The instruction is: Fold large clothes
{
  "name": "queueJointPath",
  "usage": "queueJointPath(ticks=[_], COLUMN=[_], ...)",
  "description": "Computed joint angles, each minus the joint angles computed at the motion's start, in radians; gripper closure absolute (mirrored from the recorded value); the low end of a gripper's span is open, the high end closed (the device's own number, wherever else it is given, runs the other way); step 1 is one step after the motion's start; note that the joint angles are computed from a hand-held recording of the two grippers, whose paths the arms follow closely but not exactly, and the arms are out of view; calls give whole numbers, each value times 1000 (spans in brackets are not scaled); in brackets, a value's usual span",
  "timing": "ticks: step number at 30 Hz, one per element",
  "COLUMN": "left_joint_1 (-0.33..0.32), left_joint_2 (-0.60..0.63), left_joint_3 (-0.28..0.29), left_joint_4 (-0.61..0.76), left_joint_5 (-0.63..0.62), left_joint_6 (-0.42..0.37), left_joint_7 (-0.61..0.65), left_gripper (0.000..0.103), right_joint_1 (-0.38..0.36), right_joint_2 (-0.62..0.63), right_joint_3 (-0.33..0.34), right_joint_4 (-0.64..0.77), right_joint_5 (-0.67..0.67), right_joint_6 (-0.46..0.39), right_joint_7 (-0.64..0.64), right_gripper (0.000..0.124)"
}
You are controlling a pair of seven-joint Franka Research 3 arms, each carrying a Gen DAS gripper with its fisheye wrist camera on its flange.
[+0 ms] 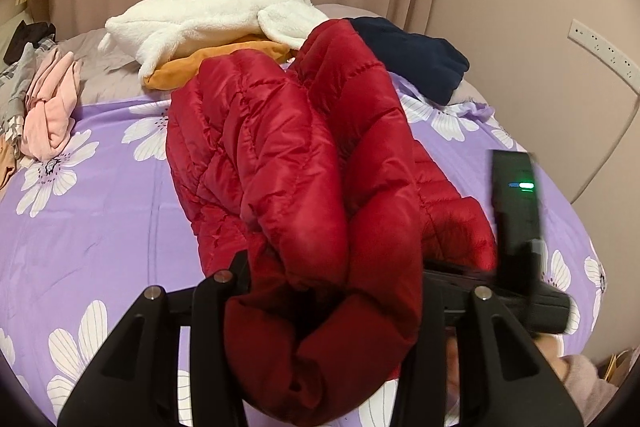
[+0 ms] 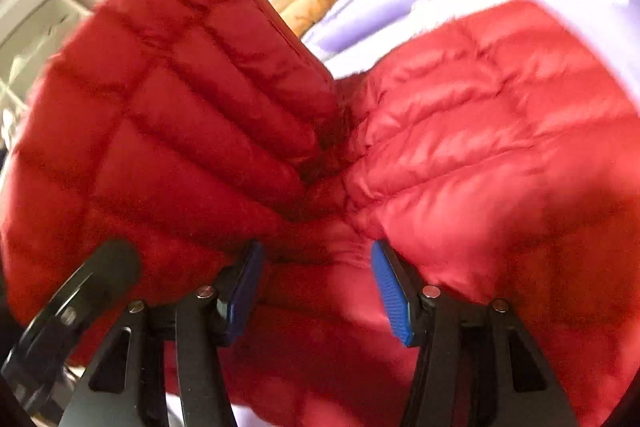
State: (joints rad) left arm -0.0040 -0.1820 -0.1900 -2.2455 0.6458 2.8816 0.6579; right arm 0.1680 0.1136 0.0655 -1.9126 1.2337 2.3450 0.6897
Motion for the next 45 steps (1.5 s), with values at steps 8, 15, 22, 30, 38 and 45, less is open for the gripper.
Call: queueJointPath(ticks=[8, 15, 22, 30, 38, 45], left_joint_1=[-3, -32, -64, -74, -93, -98], left_joint_2=[9, 29, 52, 104, 118, 122], left_joint_3=[-4, 9, 31, 1, 2, 6], left_joint_4=[8, 21, 12, 66, 70, 69], left_joint_5=[5, -56, -190, -102, -32, -6], left_joint_6=[-10, -9, 47, -3, -18, -19], left_joint_7=[-21, 27, 129, 134, 161, 184], left_gripper=[60, 60, 58, 52, 42, 39], right_joint_1=[32, 39, 26, -38, -169, -140], right_joint_2=[-165, -167, -129, -137, -38, 28], right_joint_3=[-28, -50, -59, -99, -136, -66], right_joint_4=[-178, -211, -196, -187, -51, 162], right_joint_5=[-93, -169, -126, 8, 237, 43], right_joint_6=[297, 314, 250, 55, -384, -414], right_joint_7=[-62, -6, -25, -40, 21, 105], right_gripper=[67, 75, 75, 73, 38, 36])
